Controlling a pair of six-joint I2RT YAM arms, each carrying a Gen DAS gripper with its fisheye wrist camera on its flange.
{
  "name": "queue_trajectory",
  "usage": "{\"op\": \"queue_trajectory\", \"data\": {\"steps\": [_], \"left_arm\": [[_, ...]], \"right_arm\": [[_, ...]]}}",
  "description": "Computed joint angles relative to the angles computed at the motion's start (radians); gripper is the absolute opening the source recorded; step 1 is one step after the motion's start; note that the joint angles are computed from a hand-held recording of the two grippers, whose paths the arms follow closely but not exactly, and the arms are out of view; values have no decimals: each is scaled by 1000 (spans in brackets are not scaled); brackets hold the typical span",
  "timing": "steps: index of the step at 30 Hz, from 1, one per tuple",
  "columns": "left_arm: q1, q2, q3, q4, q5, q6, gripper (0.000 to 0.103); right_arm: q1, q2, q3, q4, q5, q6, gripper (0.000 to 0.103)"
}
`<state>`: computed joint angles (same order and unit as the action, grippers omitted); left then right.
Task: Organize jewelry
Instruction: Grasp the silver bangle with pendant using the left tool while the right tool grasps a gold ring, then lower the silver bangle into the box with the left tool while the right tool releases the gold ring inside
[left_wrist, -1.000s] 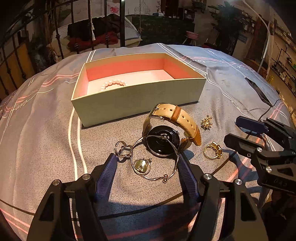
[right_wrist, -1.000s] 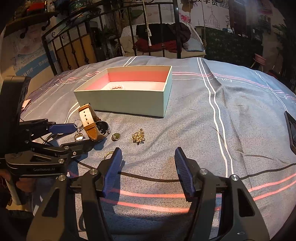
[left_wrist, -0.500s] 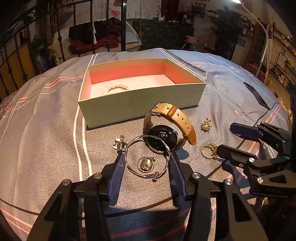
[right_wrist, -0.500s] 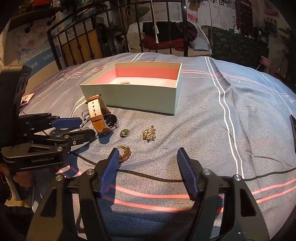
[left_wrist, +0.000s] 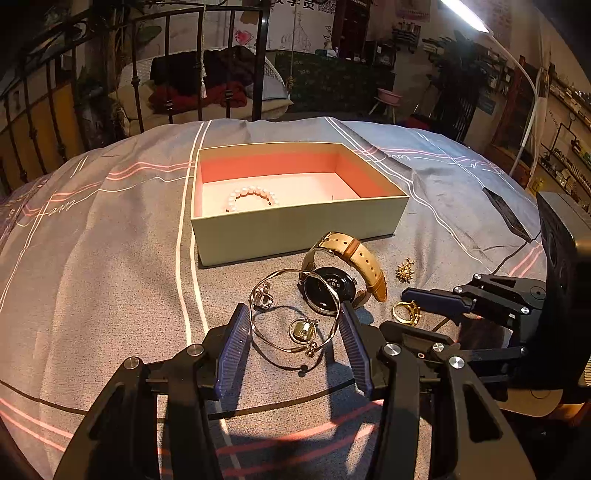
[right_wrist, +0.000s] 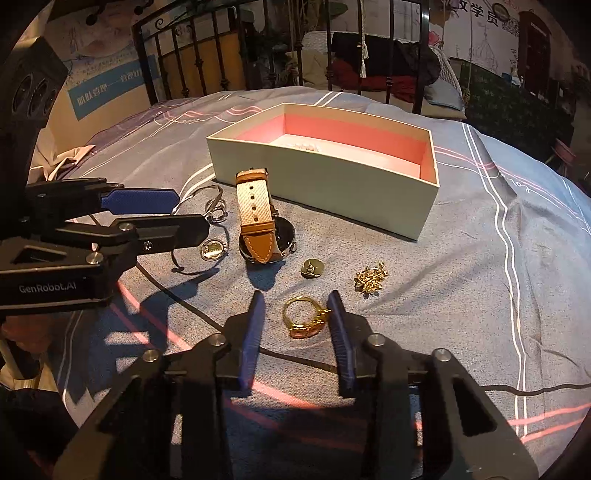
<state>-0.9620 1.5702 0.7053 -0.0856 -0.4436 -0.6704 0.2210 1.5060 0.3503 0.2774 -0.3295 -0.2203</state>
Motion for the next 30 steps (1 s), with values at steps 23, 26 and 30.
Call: {"op": "queue_trajectory", "data": {"steps": [23,26,30], "left_arm": [[-1,-37,17,-3,-18,-7,49],[20,-46,37,1,-22,18,49],[64,-34,90,1,-35,62,49]], "right_arm": [[-63,-155,3,-79,-46,11,26],[-60,-156,60,-100,-47,18,26],[-47,-105,161,-110,-20,25,26]]}}
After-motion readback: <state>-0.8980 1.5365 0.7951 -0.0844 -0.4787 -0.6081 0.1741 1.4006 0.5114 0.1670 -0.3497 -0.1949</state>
